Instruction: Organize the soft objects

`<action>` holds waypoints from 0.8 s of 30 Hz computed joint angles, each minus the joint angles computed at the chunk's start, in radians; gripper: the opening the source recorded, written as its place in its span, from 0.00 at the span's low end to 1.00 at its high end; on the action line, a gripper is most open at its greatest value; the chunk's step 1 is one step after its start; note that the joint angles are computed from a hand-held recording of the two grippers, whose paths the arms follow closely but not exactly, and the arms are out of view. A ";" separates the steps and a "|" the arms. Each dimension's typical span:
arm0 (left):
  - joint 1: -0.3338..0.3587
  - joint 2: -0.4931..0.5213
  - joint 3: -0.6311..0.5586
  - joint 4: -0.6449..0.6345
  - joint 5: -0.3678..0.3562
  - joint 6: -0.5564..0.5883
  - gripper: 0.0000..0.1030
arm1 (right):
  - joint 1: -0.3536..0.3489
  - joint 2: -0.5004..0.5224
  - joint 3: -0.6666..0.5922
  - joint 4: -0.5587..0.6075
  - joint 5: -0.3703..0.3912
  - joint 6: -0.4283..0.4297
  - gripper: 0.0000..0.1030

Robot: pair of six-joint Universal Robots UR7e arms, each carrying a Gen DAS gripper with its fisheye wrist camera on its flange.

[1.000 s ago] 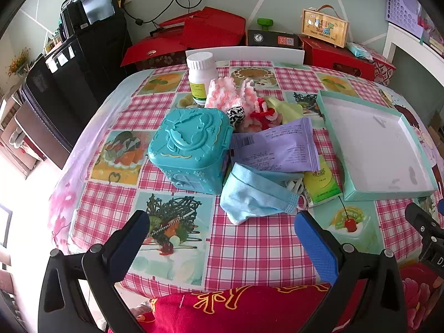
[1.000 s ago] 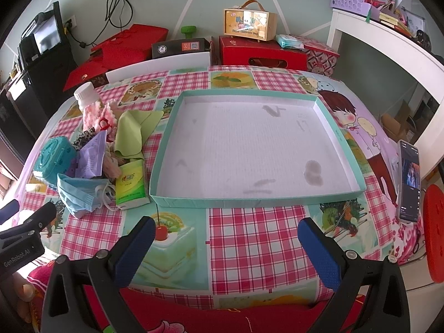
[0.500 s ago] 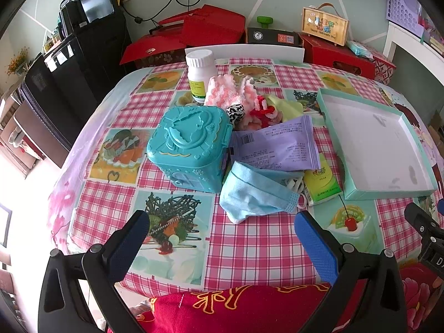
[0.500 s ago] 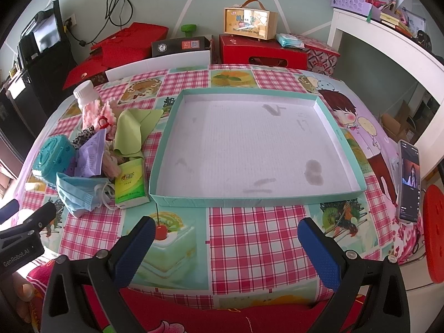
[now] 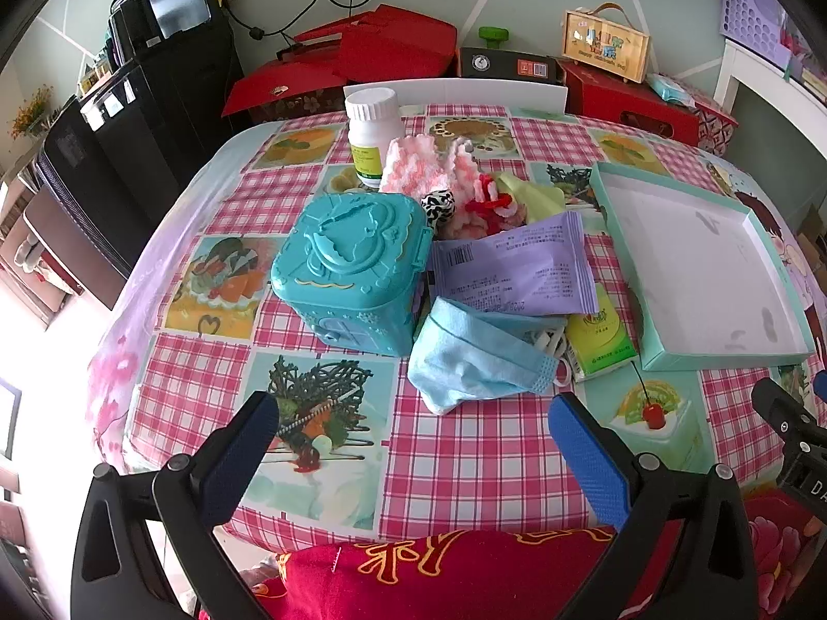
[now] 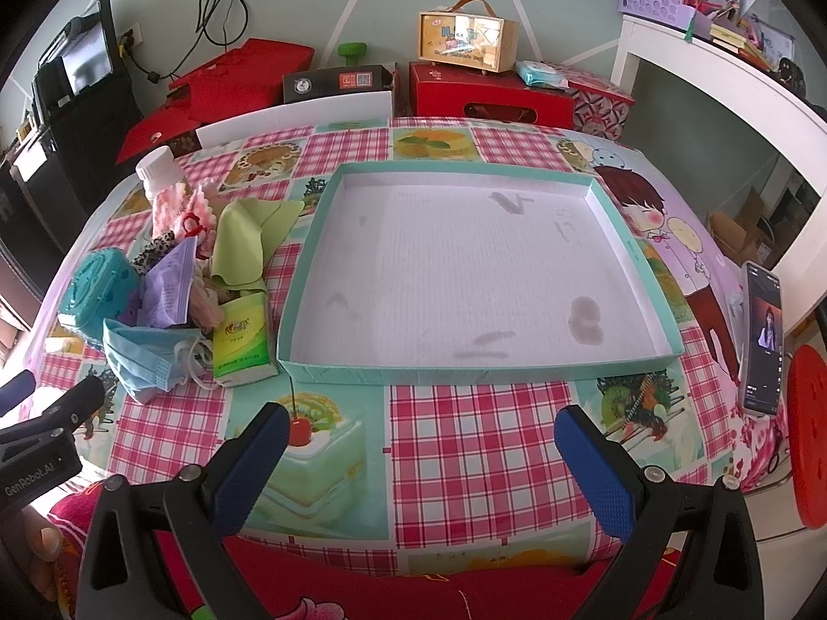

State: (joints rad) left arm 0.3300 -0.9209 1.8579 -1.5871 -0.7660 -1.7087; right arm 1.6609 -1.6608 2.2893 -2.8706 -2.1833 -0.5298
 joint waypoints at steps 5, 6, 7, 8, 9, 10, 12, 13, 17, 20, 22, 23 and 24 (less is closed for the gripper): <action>0.004 -0.001 -0.002 -0.005 -0.003 0.004 1.00 | 0.000 0.000 0.000 0.002 0.000 0.000 1.00; 0.004 -0.002 -0.002 -0.006 -0.004 0.003 1.00 | -0.001 0.000 0.001 0.002 0.000 -0.001 1.00; 0.006 -0.003 -0.001 -0.008 -0.005 0.004 1.00 | -0.001 0.000 0.001 0.001 -0.001 -0.001 1.00; 0.006 -0.005 0.001 -0.015 -0.007 0.008 1.00 | -0.001 0.001 0.001 -0.001 -0.002 -0.002 1.00; 0.008 -0.009 0.004 -0.024 -0.009 0.011 1.00 | -0.001 0.000 0.001 0.000 -0.001 -0.002 1.00; 0.010 -0.012 0.007 -0.030 -0.011 0.011 1.00 | -0.003 -0.001 0.001 0.002 0.001 -0.001 1.00; 0.013 -0.023 0.020 -0.065 -0.013 0.024 1.00 | -0.006 -0.005 -0.002 0.010 0.013 0.004 1.00; 0.014 -0.029 0.027 -0.083 -0.013 0.030 1.00 | -0.009 -0.008 -0.005 0.019 0.023 0.009 1.00; 0.015 -0.042 0.034 -0.104 0.003 0.025 1.00 | -0.006 -0.011 -0.017 0.031 0.054 0.009 1.00; 0.020 -0.055 0.041 -0.132 0.009 0.019 1.00 | 0.006 -0.005 -0.024 0.025 0.079 -0.012 1.00; 0.026 -0.059 0.043 -0.146 0.007 0.010 1.00 | 0.014 0.002 -0.031 0.027 0.093 -0.022 1.00; 0.029 -0.061 0.044 -0.153 0.007 0.003 1.00 | 0.015 0.004 -0.038 0.039 0.109 -0.023 1.00; 0.032 -0.063 0.047 -0.159 0.008 -0.004 1.00 | 0.015 0.006 -0.044 0.049 0.122 -0.024 1.00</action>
State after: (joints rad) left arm 0.3618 -0.9843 1.9049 -1.7463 -0.7581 -1.7124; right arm 1.6764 -1.6551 2.2451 -2.8213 -2.0611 -0.5536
